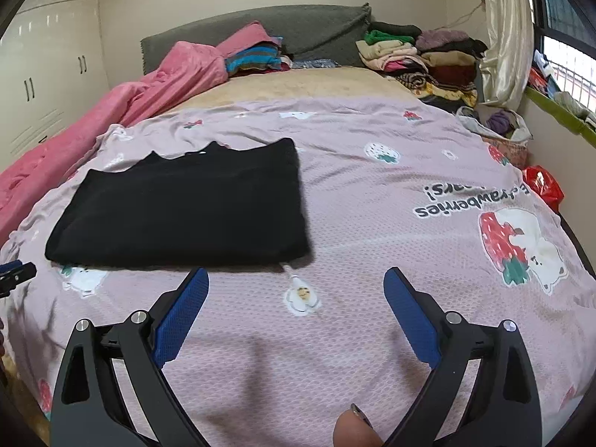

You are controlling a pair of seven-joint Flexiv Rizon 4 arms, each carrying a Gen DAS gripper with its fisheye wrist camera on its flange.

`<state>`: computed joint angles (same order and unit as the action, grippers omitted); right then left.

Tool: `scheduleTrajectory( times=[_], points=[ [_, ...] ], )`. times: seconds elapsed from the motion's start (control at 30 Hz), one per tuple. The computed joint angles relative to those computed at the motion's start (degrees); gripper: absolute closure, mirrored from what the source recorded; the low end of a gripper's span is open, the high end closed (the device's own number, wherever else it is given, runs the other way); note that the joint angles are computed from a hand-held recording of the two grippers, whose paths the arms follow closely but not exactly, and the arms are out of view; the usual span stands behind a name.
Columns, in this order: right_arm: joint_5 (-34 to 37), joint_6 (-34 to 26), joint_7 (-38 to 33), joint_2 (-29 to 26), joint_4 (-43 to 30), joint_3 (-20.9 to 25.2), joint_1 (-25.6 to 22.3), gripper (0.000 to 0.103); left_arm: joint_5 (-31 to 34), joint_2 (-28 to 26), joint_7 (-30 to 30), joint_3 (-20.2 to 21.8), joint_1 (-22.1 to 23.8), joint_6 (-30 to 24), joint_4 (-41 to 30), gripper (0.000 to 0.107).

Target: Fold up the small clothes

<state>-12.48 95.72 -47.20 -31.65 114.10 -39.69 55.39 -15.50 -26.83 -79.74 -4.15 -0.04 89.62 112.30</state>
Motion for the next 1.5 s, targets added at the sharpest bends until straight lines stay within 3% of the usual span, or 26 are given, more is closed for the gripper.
scheduleTrajectory(
  times=[0.23, 0.6, 1.1, 1.5],
  points=[
    [-1.9, -0.6, -1.1, 0.0, -2.2, 2.8, -0.5, 0.009, 2.9, 0.9, -3.7, 6.8, -4.3, 0.6, 0.3, 0.013],
    [-8.5, -2.9, -1.2, -1.5, -8.8, 11.8, -4.7, 0.009, 4.7, 1.8, -6.9, 9.8, -4.0, 2.2, 1.6, 0.013],
    [-18.8, -7.4, 0.1, -5.3, -18.5, 23.0, -10.9, 0.009, 3.4, 2.3, -7.5, 8.4, 0.1, 4.2, 3.0, 0.013],
    [-21.4, -13.0, -4.7, -11.0, -28.9, 33.0, -15.9, 0.009, 2.8, 0.9, -7.7, 8.8, 0.7, 2.6, 0.8, 0.013]
  ],
)
